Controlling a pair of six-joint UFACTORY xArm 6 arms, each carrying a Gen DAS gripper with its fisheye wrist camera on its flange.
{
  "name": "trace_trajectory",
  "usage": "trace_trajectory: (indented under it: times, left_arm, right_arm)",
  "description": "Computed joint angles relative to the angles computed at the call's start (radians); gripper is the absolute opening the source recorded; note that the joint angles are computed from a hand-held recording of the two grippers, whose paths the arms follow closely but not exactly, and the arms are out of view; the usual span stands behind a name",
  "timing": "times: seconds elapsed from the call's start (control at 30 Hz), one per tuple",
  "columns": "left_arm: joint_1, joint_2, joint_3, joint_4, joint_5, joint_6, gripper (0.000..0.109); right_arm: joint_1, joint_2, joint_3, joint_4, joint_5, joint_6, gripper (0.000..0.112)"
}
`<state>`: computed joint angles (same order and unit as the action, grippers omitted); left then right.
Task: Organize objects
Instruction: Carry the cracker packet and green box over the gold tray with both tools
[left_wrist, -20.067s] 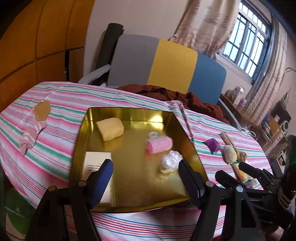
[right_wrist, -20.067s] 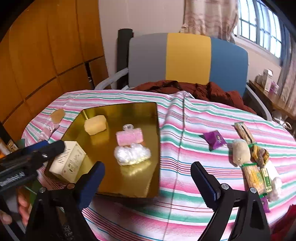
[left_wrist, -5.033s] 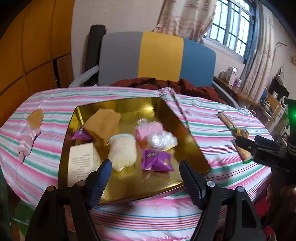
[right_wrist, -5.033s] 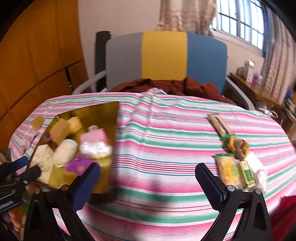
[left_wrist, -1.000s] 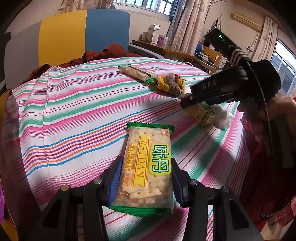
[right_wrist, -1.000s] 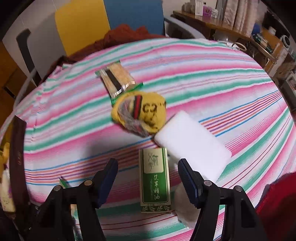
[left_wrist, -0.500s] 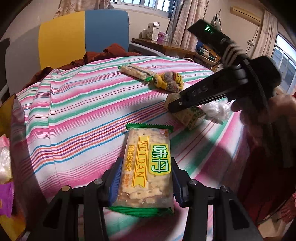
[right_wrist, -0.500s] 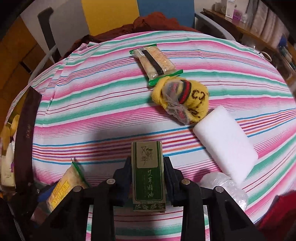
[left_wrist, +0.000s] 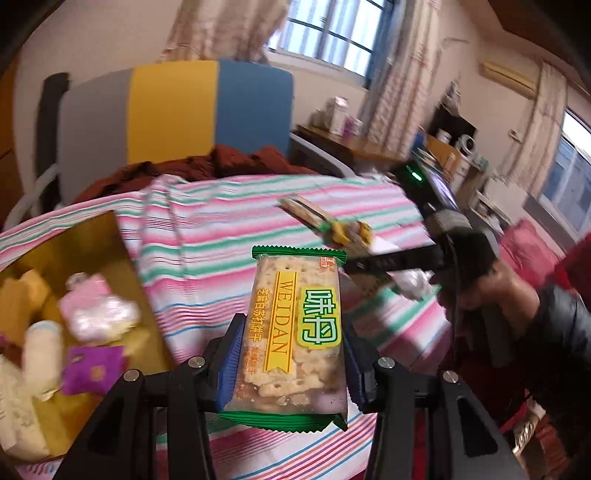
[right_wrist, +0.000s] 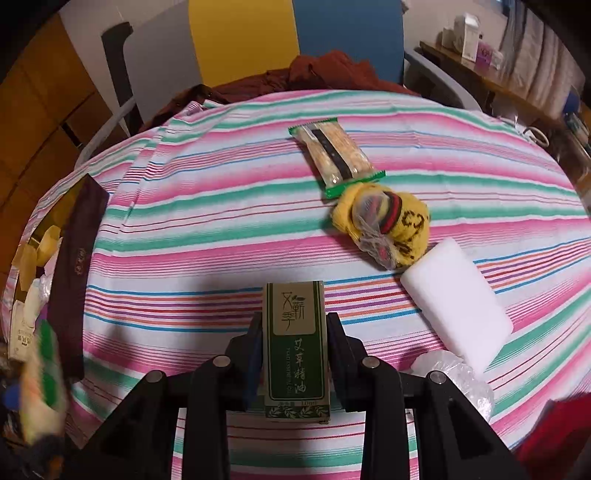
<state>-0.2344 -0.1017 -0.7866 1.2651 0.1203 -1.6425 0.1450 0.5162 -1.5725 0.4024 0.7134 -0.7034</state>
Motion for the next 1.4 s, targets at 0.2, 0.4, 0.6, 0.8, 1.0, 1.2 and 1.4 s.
trace_trajectory:
  times: [0.2, 0.4, 0.6, 0.8, 1.0, 1.2, 1.4]
  left_arm:
    - [0.070, -0.161, 0.119, 0.040, 0.064, -0.103, 0.048]
    - [0.128, -0.313, 0.247, 0.011, 0.156, -0.134, 0.048]
    - [0.191, -0.424, 0.367, -0.043, 0.205, -0.138, 0.048]
    - [0.246, -0.440, 0.419, -0.059, 0.189, -0.163, 0.048]
    - [0.281, -0.446, 0.439, -0.075, 0.166, -0.133, 0.051]
    - [0.289, -0.451, 0.442, -0.081, 0.172, -0.122, 0.053]
    - [0.279, -0.478, 0.451, -0.105, 0.220, -0.116, 0.053]
  right_arm:
    - [0.013, -0.071, 0.081, 0.087, -0.022, -0.066, 0.032]
    - [0.069, -0.179, 0.178, 0.224, 0.007, -0.166, 0.032]
    - [0.177, -0.268, 0.246, 0.304, 0.031, -0.254, 0.032]
    - [0.282, -0.274, 0.234, 0.318, 0.039, -0.278, 0.032]
    - [0.369, -0.197, 0.131, 0.257, 0.016, -0.236, 0.032]
    - [0.435, -0.071, -0.029, 0.192, -0.016, -0.191, 0.033]
    - [0.459, -0.032, -0.064, 0.174, -0.043, -0.154, 0.051]
